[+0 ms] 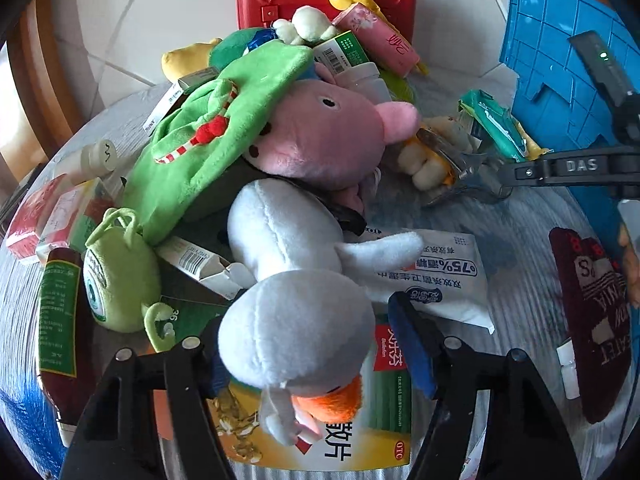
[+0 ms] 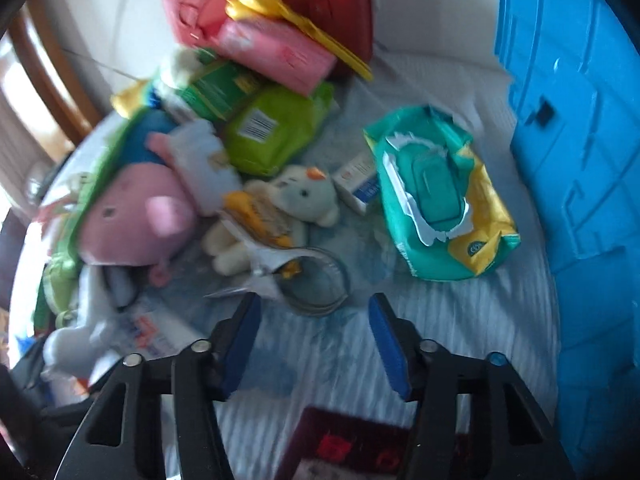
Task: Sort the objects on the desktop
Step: 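Grasp the white plush duck with the left tool while the right tool grasps metal tongs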
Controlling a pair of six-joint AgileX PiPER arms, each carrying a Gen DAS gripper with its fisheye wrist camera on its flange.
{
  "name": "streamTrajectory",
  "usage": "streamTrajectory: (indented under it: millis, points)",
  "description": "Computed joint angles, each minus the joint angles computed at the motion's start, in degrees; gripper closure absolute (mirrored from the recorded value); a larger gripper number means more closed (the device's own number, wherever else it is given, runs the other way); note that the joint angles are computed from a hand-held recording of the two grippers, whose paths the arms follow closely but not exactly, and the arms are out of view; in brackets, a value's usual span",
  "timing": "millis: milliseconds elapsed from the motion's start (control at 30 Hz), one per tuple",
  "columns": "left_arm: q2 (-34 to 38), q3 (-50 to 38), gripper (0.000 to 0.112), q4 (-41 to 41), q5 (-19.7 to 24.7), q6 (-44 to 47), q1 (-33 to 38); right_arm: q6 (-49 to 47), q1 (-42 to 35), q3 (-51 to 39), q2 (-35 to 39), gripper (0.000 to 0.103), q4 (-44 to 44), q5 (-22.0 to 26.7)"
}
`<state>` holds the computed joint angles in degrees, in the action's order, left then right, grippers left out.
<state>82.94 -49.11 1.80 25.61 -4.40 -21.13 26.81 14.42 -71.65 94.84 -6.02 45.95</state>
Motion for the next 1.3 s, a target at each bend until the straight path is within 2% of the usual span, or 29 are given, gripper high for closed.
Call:
streamTrajectory:
  millis: [67, 200, 300, 367, 433, 533, 733, 800, 967, 1067, 1300]
  points:
    - [0.2, -0.3, 0.044, -2.5, 0.2, 2.9, 0.9, 0.1, -0.6, -0.3, 1.8, 0.064, 0.4, 0.1]
    - [0.9, -1.1, 0.045, -4.3, 0.3, 5.8, 2.0, 0.2, -1.6, -0.3, 3.9, 0.088, 1.2, -1.8]
    - [1.0, -1.2, 0.056, -5.0, 0.3, 6.7, 2.9, 0.6, -1.3, 0.2, 4.2, 0.097, 0.0, -3.6]
    - [0.7, -1.3, 0.067, -6.6, 0.8, 8.2, 4.0, 1.4, -0.9, 1.7, 2.5, 0.097, -0.5, -5.1]
    - [0.3, -1.1, 0.069, -10.5, 1.1, 11.9, 5.5, 4.1, 1.0, 3.7, -0.3, 0.097, -4.0, -6.1]
    - [-0.9, -0.2, 0.070, -11.3, 1.3, 12.6, 6.3, 5.5, 2.6, 6.9, -4.8, 0.097, -4.7, -7.2]
    - [-7.4, 1.6, 0.071, -8.3, 2.9, 10.2, 6.0, 7.9, 4.3, 12.4, -13.9, 0.097, -4.6, -6.2]
    - [-9.9, 1.7, 0.071, -4.6, 4.0, 7.2, 4.6, 10.5, 6.1, 13.8, -15.9, 0.097, -6.1, -6.2]
    - [-14.6, 0.6, 0.071, -2.5, 7.0, 4.6, 3.3, 11.6, 7.9, 11.6, -18.1, 0.097, -6.2, -3.7]
    - [-17.3, -0.3, 0.071, 1.9, 8.8, -0.6, 0.8, 12.5, 9.0, 11.4, -20.7, 0.097, -6.7, -2.2]
    - [-23.9, -3.3, 0.071, 9.9, 14.3, -10.3, -4.8, 20.2, 17.9, 8.3, -27.6, 0.097, -14.8, 5.7]
